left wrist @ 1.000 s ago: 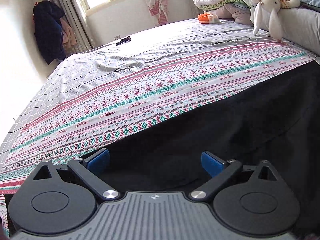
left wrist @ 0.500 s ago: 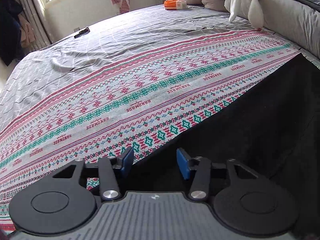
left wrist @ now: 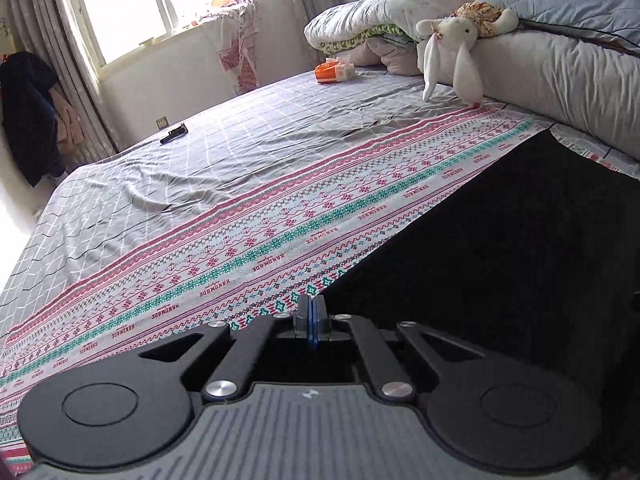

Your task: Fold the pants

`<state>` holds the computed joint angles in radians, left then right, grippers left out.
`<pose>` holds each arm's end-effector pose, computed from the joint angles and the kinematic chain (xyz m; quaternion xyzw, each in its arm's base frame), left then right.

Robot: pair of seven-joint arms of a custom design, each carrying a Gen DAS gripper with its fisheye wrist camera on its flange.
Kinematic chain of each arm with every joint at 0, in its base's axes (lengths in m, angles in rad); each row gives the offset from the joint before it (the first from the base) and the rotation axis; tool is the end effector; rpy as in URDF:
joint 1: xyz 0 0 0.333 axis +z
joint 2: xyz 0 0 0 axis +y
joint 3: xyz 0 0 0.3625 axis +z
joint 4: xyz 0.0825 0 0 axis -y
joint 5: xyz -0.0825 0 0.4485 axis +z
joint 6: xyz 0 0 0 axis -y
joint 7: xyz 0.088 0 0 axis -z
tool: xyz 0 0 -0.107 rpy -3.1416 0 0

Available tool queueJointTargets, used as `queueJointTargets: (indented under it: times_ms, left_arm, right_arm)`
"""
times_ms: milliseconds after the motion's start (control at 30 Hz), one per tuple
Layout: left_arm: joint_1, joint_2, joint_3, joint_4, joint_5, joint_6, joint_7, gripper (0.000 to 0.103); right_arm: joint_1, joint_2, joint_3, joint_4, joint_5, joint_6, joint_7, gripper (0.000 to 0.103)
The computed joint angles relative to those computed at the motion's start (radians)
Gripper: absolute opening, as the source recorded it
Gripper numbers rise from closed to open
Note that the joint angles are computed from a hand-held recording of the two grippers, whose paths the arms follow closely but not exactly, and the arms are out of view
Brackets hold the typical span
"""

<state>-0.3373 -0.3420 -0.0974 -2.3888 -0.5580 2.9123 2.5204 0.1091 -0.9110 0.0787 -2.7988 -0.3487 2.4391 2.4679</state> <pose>0.4898 -0.1965 0.5595 -0.2938 0.8514 -0.3375 0.2736 0.3414 0.0649 0.5132 -0.4770 0.8202 -0.2349 0.2112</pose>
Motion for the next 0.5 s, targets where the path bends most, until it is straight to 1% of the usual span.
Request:
queueJointTargets:
  times_ms: [100,233,300,500]
  left_arm:
    - [-0.032,-0.133,0.021,-0.089,-0.023,-0.026,0.030,0.021]
    - [-0.045,-0.298,0.023,-0.205,-0.010,-0.063,0.011,0.021]
    - [-0.041,-0.368,0.016,-0.254,0.004,-0.084,-0.021,0.021]
    - [-0.007,-0.573,0.003,-0.381,0.050,-0.222,-0.162,0.021]
  right_arm:
    - [0.003,-0.032,0.003,-0.007,-0.002,0.005,-0.002,0.085]
    - [0.024,-0.098,0.013,-0.024,-0.003,-0.008,-0.015,0.085]
    - [0.036,-0.125,0.023,-0.031,-0.002,-0.023,-0.022,0.085]
    - [0.074,-0.183,0.048,-0.042,-0.001,-0.057,-0.030,0.085]
